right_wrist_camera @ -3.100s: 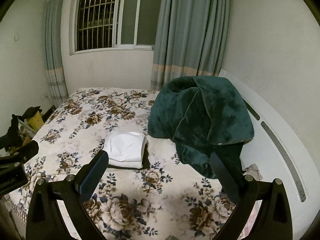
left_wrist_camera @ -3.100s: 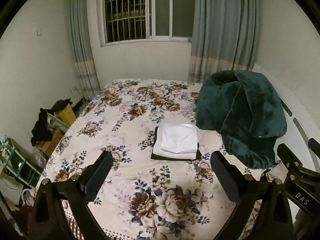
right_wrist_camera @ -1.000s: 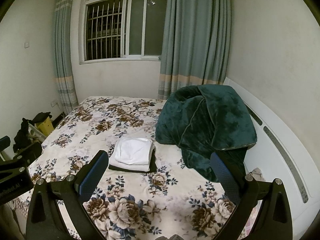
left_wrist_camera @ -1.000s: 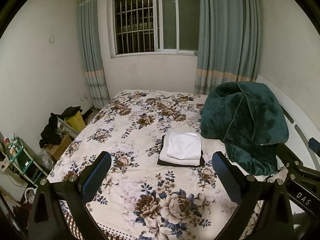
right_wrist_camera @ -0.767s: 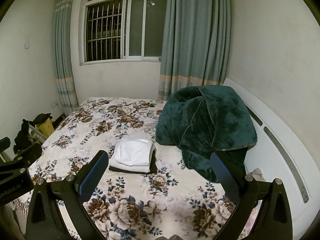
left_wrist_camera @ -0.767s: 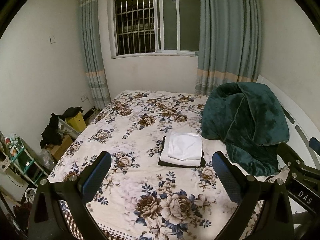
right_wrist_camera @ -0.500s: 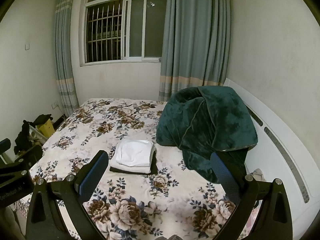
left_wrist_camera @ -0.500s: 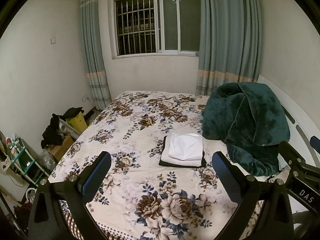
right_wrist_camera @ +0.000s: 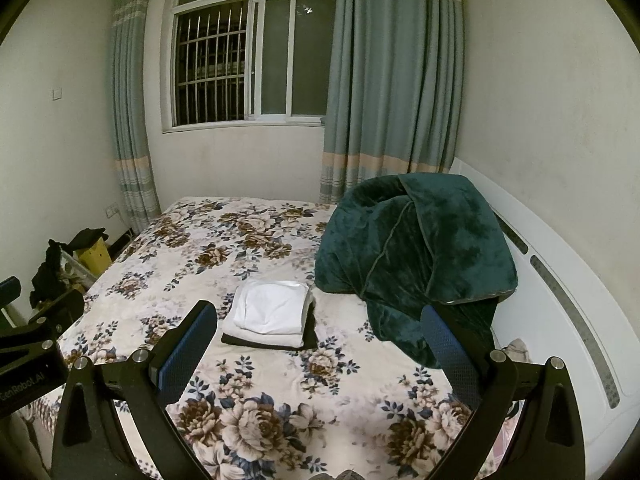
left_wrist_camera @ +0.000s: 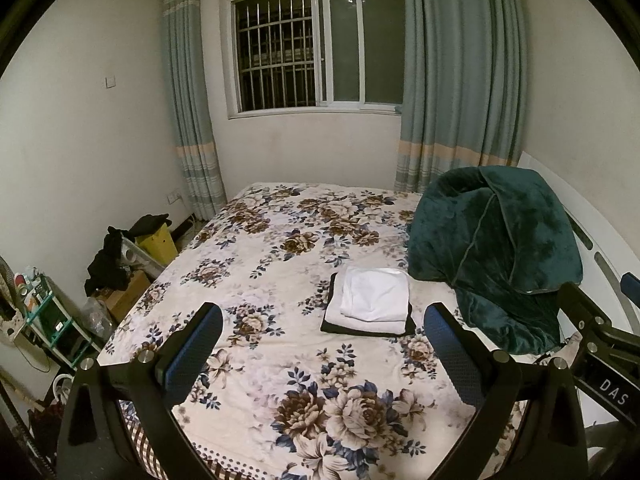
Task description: Fold small clothes
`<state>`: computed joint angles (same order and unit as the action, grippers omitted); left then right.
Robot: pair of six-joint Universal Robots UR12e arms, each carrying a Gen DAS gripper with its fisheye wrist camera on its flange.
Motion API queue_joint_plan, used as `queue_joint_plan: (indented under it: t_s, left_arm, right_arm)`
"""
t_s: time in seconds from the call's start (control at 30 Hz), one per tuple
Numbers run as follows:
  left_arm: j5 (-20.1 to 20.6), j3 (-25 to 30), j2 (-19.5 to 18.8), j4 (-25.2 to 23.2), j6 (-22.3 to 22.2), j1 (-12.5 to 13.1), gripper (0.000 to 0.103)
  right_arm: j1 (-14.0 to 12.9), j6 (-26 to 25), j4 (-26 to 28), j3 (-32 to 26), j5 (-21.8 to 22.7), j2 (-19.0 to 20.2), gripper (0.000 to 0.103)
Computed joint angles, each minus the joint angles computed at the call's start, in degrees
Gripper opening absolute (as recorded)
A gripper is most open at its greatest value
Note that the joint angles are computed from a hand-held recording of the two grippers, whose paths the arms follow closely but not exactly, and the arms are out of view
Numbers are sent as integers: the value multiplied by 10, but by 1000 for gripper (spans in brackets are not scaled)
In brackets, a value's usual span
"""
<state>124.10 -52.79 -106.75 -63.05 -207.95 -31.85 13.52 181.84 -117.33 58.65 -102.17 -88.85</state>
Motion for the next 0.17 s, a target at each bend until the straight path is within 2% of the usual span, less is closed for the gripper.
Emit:
queue_joint_plan:
  t_s: [0.17]
  left_arm:
    - [-1,-7,5,7,4,3,103]
  right_arm:
    - [0,1,-1,1,-1,0,103]
